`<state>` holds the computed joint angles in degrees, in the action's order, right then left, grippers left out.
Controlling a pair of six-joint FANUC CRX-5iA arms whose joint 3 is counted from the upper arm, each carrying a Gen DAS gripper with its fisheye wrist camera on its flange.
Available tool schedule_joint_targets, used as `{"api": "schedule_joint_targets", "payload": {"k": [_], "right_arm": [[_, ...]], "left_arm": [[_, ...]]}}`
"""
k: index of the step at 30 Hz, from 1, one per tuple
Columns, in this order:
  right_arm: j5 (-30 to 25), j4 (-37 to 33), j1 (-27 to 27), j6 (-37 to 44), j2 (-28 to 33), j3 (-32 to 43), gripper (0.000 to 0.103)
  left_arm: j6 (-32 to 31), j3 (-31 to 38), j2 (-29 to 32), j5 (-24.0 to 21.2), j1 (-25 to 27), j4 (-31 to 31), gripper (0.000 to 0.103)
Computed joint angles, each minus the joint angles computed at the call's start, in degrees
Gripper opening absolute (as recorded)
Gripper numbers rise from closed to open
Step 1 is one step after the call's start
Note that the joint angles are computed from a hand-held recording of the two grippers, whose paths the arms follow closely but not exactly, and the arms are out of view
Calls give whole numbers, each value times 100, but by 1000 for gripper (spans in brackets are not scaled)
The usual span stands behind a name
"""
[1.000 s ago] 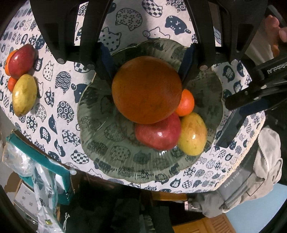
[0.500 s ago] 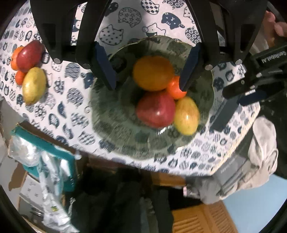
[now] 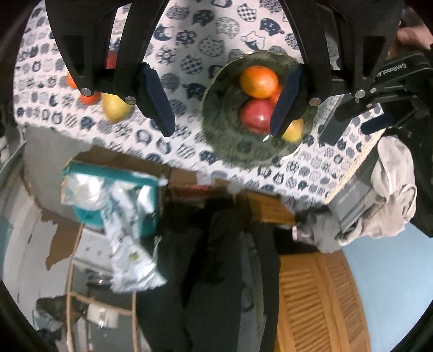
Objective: Organize fruits
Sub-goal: 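Withdraw both open tools from the bowl back toward the remaining fruit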
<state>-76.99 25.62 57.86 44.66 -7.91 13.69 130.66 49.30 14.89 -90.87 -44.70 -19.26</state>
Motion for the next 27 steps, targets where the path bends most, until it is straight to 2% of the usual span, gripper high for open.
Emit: {"api": "schedule_joint_targets", "payload": {"k": [10, 16, 24, 27], "right_arm": [[-172, 793, 383, -175, -450, -161, 74], [-287, 1153, 577, -340, -751, -352, 79], [-546, 1397, 688, -540, -1108, -556, 79], [-647, 1476, 710, -589, -1230, -633, 79]], "left_arm": [[-27, 708, 137, 175, -380, -413, 83], [-29, 1054, 203, 229, -538, -572, 87], [-218, 1773, 523, -7, -833, -949, 96], [-415, 2229, 767, -217, -997, -1191, 102]]}}
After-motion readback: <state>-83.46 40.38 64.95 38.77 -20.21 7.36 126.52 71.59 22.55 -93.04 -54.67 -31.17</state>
